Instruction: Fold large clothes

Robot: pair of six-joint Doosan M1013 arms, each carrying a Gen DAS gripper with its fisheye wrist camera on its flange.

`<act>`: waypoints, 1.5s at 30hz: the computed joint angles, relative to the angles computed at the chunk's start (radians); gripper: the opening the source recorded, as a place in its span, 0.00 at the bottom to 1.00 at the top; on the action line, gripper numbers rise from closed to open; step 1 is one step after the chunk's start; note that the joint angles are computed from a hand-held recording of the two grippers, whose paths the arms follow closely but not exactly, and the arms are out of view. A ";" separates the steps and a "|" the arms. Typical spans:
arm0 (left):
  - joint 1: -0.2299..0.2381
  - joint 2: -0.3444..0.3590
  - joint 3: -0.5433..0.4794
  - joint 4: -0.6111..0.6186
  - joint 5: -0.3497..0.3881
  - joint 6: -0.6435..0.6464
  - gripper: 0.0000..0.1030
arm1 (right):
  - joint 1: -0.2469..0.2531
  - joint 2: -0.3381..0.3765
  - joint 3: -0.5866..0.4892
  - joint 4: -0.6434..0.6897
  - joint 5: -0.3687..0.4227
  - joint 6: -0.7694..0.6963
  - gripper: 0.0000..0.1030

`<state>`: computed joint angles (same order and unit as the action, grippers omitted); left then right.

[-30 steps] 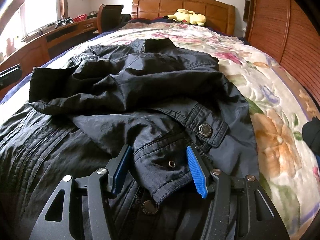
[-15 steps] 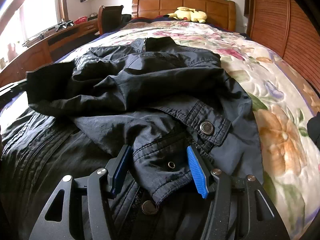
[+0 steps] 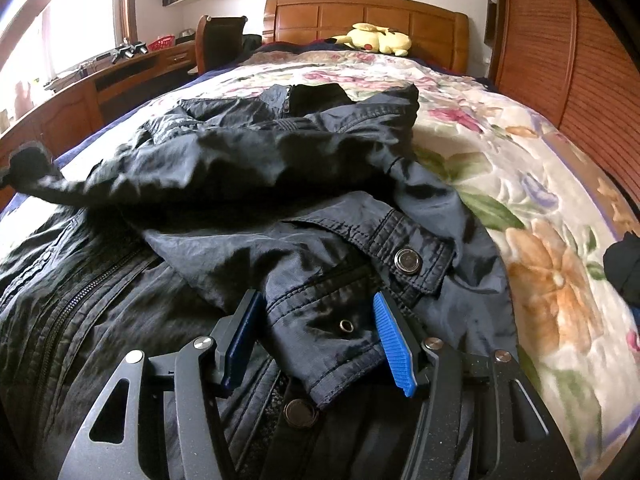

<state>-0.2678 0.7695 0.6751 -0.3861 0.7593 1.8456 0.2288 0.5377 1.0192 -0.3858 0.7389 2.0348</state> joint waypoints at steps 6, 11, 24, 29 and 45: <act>-0.009 -0.052 0.095 0.037 -0.065 0.040 0.29 | 0.005 -0.009 0.016 -0.020 -0.014 0.019 0.57; -0.007 -0.087 0.161 0.028 -0.137 0.100 0.46 | -0.001 -0.017 0.027 0.005 -0.029 0.012 0.57; 0.004 -0.095 0.182 -0.034 -0.163 0.146 0.77 | -0.009 -0.035 0.050 0.033 -0.067 0.023 0.57; 0.004 -0.094 0.179 -0.035 -0.155 0.144 0.77 | -0.008 -0.047 0.047 -0.002 -0.062 0.028 0.57; 0.001 -0.062 0.128 -0.063 -0.126 0.170 0.77 | -0.054 0.162 -0.381 0.069 0.254 -0.178 0.57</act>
